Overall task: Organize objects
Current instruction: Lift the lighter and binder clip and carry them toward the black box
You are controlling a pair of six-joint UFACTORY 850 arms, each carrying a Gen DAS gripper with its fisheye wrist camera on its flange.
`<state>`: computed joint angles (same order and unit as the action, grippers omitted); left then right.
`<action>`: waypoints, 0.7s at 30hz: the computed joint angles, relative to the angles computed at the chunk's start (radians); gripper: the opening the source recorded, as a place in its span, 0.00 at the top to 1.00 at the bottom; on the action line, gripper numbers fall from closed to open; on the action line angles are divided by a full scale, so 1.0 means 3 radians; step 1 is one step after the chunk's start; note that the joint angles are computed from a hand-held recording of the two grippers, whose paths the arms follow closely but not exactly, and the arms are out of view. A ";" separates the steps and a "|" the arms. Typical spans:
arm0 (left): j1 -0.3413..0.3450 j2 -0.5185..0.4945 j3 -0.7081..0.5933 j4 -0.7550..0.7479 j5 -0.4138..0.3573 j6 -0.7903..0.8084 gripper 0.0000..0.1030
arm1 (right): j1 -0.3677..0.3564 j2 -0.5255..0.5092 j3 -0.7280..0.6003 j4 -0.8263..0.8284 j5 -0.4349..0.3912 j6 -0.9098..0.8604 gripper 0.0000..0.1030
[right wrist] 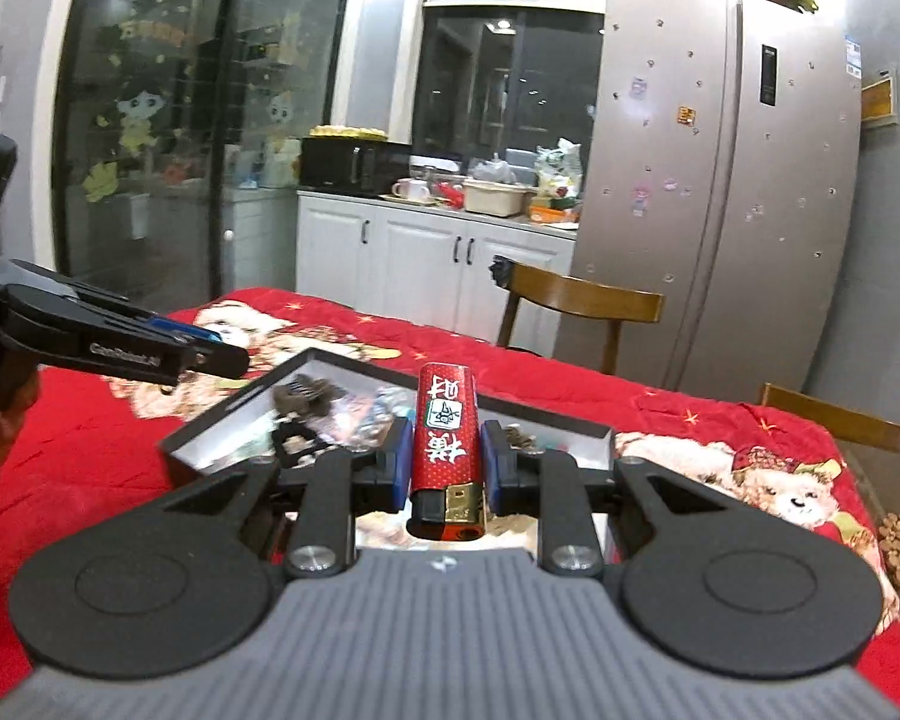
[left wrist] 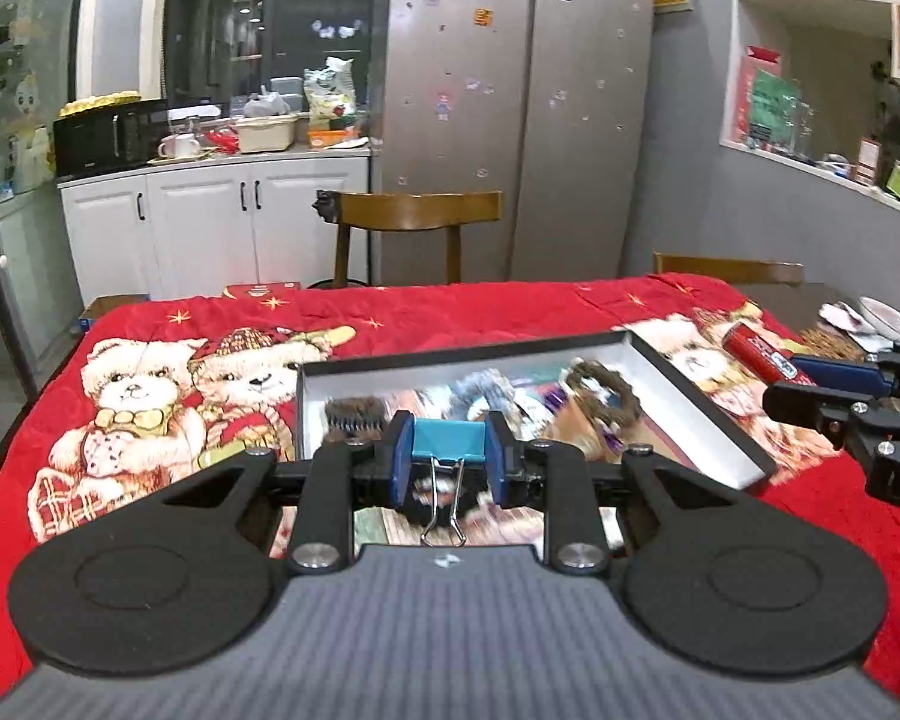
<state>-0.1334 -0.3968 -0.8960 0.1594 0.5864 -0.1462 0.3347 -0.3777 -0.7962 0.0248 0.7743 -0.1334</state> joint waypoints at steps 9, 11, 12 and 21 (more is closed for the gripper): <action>-0.0039 -0.0390 -0.0480 -0.0299 -0.0124 0.0130 0.71 | -0.0043 -0.0397 -0.0468 0.0118 -0.0255 -0.0121 0.74; -0.0039 -0.0478 -0.0585 -0.0313 -0.0182 0.0108 0.71 | -0.0070 -0.0477 -0.0552 0.0070 -0.0286 -0.0064 0.74; -0.0042 -0.0523 -0.0640 -0.0334 -0.0213 0.0110 0.71 | -0.0081 -0.0517 -0.0594 0.0045 -0.0307 -0.0031 0.74; -0.0073 -0.0886 -0.1020 -0.0633 -0.0354 0.0374 0.71 | -0.0122 -0.0832 -0.0928 0.0132 -0.0401 0.0031 0.74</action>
